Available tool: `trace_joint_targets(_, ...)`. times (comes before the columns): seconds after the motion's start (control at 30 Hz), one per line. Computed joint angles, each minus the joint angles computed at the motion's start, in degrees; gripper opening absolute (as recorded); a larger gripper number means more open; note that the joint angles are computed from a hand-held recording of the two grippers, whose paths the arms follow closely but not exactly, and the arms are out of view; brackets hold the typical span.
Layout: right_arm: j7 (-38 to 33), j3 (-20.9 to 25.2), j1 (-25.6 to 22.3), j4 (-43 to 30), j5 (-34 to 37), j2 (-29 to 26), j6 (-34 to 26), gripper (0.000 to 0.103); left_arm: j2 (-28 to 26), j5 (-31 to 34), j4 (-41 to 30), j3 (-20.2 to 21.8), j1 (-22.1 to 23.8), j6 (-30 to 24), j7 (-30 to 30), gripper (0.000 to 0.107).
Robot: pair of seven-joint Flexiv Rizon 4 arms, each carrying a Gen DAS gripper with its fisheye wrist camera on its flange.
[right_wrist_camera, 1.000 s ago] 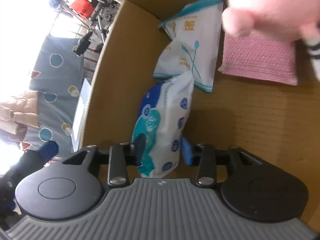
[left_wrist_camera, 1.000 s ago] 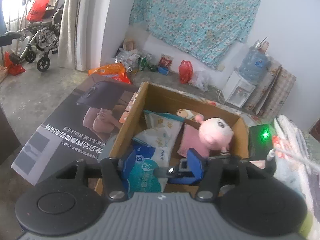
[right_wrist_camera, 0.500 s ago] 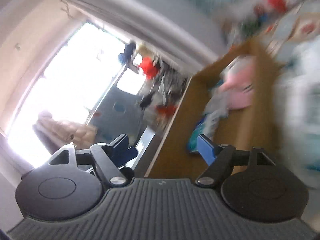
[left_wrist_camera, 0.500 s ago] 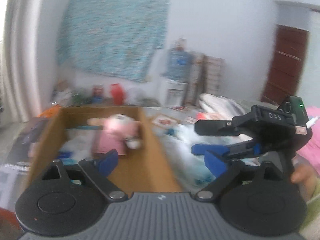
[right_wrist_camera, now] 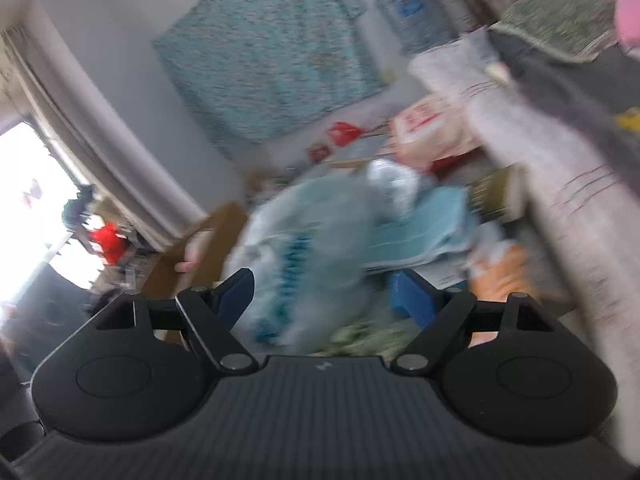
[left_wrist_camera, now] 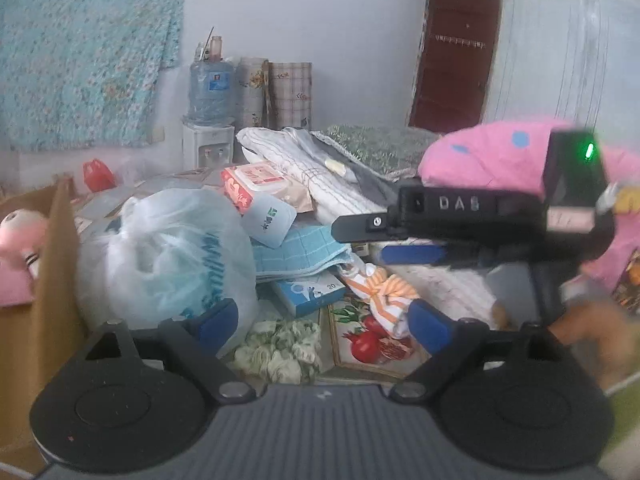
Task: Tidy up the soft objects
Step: 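Move the open right tool back over the pile of items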
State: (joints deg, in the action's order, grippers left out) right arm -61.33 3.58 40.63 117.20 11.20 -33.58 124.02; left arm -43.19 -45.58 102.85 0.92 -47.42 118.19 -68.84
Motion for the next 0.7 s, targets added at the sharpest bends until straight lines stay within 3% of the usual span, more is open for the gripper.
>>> trace_joint_targets(0.13, -6.2, -13.0, 10.7, -5.1, 6.4, -2.1, -7.5, 0.080, -6.1, -4.6, -7.0, 4.8, -3.6, -1.2, 4.5, 0.088)
trace_joint_targets(0.23, -7.2, -20.3, 14.3, -8.1, 5.5, -4.0, -13.5, 0.080, -9.4, -8.2, -11.0, 7.3, -5.2, -2.9, 7.6, 0.084)
trace_joint_targets(0.3, -6.9, -23.9, 15.4, -10.7, 2.5, -6.4, -17.1, 0.080, -10.2, -6.9, -11.8, 6.0, -3.2, -3.2, 7.5, 0.081)
trace_joint_targets(0.37, -6.6, -23.3, 13.2, -12.9, -1.7, -7.6, -20.2, 0.078, -10.1, -5.5, -11.6, 4.5, -1.3, -4.1, 6.4, 0.078)
trace_joint_targets(0.43, -6.7, -19.9, 8.6, -16.2, -6.4, -9.3, -23.0, 0.078, -9.9, -2.8, -11.1, 2.9, 0.8, -4.6, 4.6, 0.078)
trace_joint_targets(0.57, -6.3, -12.5, 0.5, -20.9, -12.9, -11.5, -27.5, 0.078, -10.5, -0.5, -11.3, 4.5, 1.1, -6.1, 1.9, 0.074)
trace_joint_targets(0.7, -5.6, -12.2, -0.6, -21.7, -17.4, -12.4, -28.1, 0.072, -10.9, 2.7, -11.8, 4.8, 2.1, -7.1, -1.0, 0.065)
